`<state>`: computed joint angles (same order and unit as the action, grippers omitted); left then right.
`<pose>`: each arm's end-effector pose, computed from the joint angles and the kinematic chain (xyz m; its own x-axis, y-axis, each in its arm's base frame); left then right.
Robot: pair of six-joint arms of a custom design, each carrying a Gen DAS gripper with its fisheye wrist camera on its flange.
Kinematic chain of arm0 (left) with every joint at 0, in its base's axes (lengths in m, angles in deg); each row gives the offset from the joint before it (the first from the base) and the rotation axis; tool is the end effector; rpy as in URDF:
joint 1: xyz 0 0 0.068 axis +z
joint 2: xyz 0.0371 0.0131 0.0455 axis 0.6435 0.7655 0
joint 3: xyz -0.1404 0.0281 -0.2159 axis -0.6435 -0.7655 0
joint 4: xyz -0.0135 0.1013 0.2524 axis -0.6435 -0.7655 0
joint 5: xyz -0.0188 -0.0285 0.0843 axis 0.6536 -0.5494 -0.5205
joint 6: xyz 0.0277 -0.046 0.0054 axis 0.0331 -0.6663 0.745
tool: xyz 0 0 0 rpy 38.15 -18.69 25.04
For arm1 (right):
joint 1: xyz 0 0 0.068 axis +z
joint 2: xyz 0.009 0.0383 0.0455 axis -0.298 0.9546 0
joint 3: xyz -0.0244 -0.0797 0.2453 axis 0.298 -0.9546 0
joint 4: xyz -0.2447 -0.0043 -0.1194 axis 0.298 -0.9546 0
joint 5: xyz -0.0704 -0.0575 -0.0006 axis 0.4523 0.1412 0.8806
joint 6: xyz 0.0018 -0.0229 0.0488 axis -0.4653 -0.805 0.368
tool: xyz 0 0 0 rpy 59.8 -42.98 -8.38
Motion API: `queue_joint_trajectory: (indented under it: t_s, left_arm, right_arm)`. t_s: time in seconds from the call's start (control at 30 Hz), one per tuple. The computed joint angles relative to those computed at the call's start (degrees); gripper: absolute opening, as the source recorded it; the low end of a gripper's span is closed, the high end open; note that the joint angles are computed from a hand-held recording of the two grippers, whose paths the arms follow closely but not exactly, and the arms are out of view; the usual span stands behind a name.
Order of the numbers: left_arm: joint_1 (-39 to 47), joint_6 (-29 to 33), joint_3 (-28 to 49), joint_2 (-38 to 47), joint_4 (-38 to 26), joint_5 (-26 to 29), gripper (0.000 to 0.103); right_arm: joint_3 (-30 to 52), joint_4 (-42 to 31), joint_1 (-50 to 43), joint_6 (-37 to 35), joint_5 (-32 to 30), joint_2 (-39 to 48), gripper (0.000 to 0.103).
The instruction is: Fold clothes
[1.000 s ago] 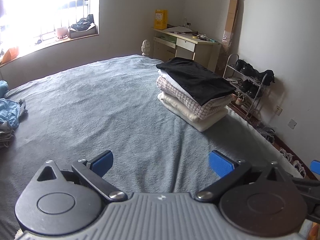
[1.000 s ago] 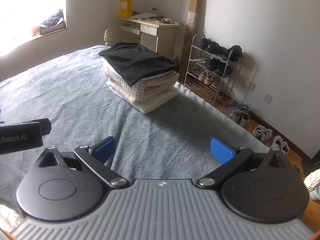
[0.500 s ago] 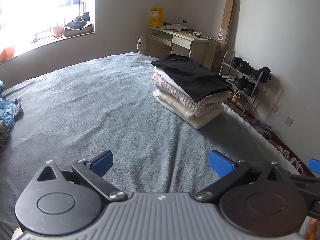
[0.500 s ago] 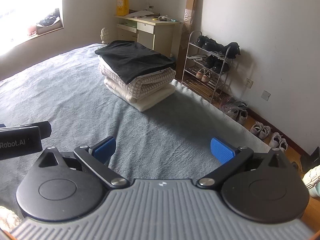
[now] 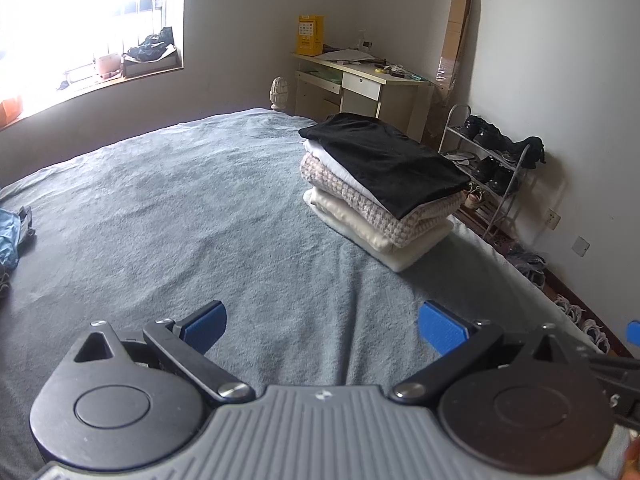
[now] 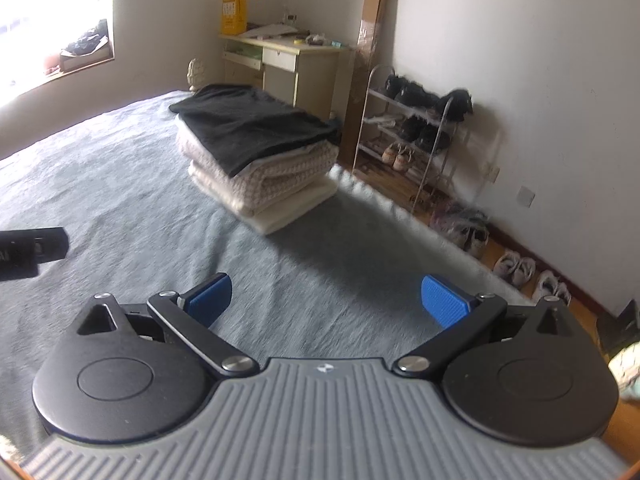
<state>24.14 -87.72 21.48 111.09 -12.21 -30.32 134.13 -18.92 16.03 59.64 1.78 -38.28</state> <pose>0.1882 -0.0529 0.3105 -0.6872 0.0560 -0.7243 0.1702 0.9817 -0.0856 0.1279 0.0564 0.2818 -0.6144 0.1218 -0.7795 0.3138 0.9442 -0.0998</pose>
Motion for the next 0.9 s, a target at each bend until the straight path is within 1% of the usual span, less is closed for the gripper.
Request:
queue_joint_trajectory:
  t_s: [0.03, 0.1, 0.17, 0.23, 0.3, 0.33, 0.4, 0.47, 0.53, 0.57, 0.6, 0.7, 0.73, 0.77, 0.83, 0.9]
  left_arm:
    - [0.9, 0.37, 0.59, 1.96, 1.27, 0.75, 0.103]
    - [2.8, 0.9, 1.91, 5.94, 3.88, 2.08, 0.103]
    - [4.73, 1.48, 3.28, 10.15, 6.95, 2.93, 0.103]
    - [6.5, 2.2, 4.87, 14.55, 10.01, 3.36, 0.103]
    - [8.11, 2.7, 6.84, 19.25, 12.72, 3.7, 0.103]
    - [8.91, 2.88, 8.08, 21.71, 13.81, 3.96, 0.103]
    - [10.64, 2.88, 10.66, 26.42, 15.72, 4.67, 0.103]
    - [12.64, 2.85, 13.59, 30.97, 16.95, 6.05, 0.103]
    - [14.87, 3.04, 16.79, 35.35, 17.76, 7.7, 0.103]
    - [15.8, 3.2, 18.42, 37.43, 18.19, 8.2, 0.103]
    - [16.54, 3.58, 19.81, 39.21, 18.71, 8.39, 0.103]
    - [18.47, 5.01, 23.81, 44.18, 20.03, 8.81, 0.103]
    - [19.0, 5.38, 24.79, 45.59, 20.43, 9.07, 0.103]
    - [19.43, 5.67, 25.33, 46.73, 20.86, 9.48, 0.103]
    - [20.28, 6.24, 26.51, 49.05, 21.65, 10.27, 0.103]
    - [21.08, 6.78, 27.84, 51.41, 22.34, 11.02, 0.103]
  right_arm:
    - [-0.85, 3.61, -3.22, -4.35, -1.39, -0.64, 0.102]
    - [-3.05, 14.24, -11.61, -15.27, -6.97, -1.84, 0.102]
    - [-5.0, 26.97, -19.4, -24.95, -14.11, -0.11, 0.102]
    - [-4.39, 40.2, -25.01, -32.57, -20.98, 7.26, 0.102]
    - [-1.29, 51.49, -28.49, -37.74, -27.15, 17.28, 0.102]
    - [1.42, 56.08, -29.59, -39.68, -30.0, 23.09, 0.102]
    - [8.97, 61.59, -29.94, -42.19, -34.54, 35.67, 0.102]
    - [18.05, 64.54, -29.47, -44.94, -38.34, 47.73, 0.1]
    - [28.04, 63.99, -27.59, -49.77, -39.43, 58.92, 0.097]
    - [31.59, 63.2, -26.17, -52.5, -38.11, 63.06, 0.091]
    - [35.56, 62.06, -24.85, -55.21, -36.83, 67.3, 0.081]
    - [50.15, 56.71, -21.35, -63.11, -33.03, 80.66, 0.066]
    - [52.43, 55.89, -20.42, -64.91, -30.65, 83.14, 0.062]
    - [54.72, 55.22, -19.51, -66.66, -28.27, 85.65, 0.055]
    - [58.04, 54.93, -18.14, -69.82, -23.89, 89.74, 0.049]
    - [59.98, 55.82, -17.15, -72.71, -19.89, 92.92, 0.035]
